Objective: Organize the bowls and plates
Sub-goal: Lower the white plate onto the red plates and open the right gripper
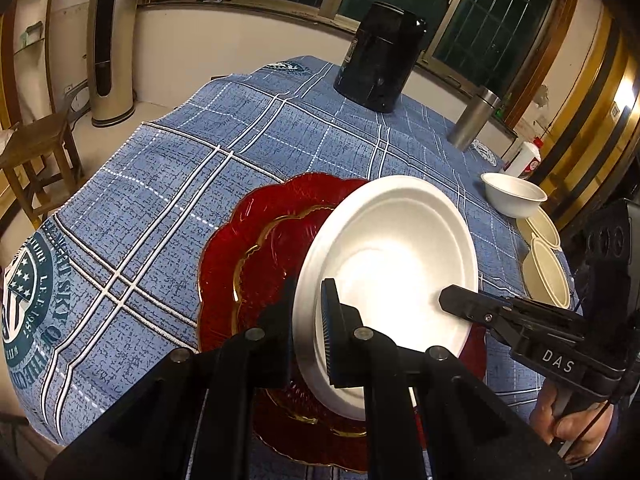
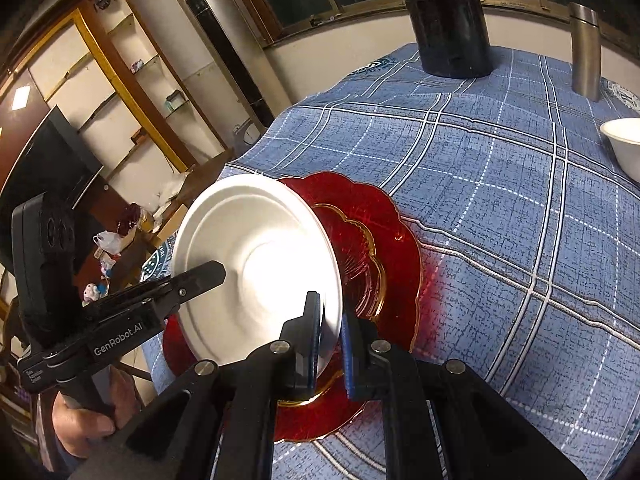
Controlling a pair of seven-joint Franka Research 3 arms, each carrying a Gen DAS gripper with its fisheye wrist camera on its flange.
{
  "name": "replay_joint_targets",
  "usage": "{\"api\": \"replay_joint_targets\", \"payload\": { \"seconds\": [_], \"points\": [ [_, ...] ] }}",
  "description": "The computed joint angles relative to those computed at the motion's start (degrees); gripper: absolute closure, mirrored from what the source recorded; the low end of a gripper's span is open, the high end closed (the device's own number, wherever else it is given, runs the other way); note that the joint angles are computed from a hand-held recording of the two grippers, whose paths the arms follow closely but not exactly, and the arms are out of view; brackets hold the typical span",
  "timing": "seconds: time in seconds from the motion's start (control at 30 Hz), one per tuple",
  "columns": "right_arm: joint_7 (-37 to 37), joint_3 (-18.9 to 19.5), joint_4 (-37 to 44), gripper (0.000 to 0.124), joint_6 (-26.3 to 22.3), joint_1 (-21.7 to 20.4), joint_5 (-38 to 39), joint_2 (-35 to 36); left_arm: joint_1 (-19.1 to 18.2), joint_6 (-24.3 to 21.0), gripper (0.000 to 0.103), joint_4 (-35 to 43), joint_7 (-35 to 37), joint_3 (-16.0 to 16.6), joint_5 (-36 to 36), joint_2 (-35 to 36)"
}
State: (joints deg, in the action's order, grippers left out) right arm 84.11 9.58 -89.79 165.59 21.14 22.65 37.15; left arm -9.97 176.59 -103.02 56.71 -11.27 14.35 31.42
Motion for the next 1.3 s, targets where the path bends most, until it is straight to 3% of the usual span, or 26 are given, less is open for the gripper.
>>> {"api": "replay_joint_targets", "payload": {
  "seconds": [0.8, 0.87, 1.0, 1.07, 1.3],
  "points": [
    [3.16, -2.34, 0.42, 0.107, -0.08, 2.0, -3.45, 0.21, -0.94, 0.23, 0.092, -0.79, -2.21, 1.86, 1.3, -0.77],
    [2.66, -1.36, -0.07, 0.093, 0.42, 1.15, -2.7, -0.13, -1.18, 0.37, 0.086, -1.09, -2.72, 2.26, 1.36, -1.1],
    [1.47, -0.06, -1.68, 0.091, 2.17, -0.04, -1.34, -1.36, -2.62, 1.49, 0.064, -2.02, -4.49, 4.22, 2.15, -1.99],
    [0.25, 1.18, -2.49, 0.091, 3.02, -1.1, -0.1, -1.98, -2.99, 2.13, 0.059, -2.6, -5.33, 4.81, 2.54, -2.56],
    [-5.33, 6.06, -7.68, 0.091, 7.64, -5.47, 5.44, -5.62, -5.79, 2.87, 0.059, -3.4, -8.49, 8.01, 4.83, -4.24]
  ]
}}
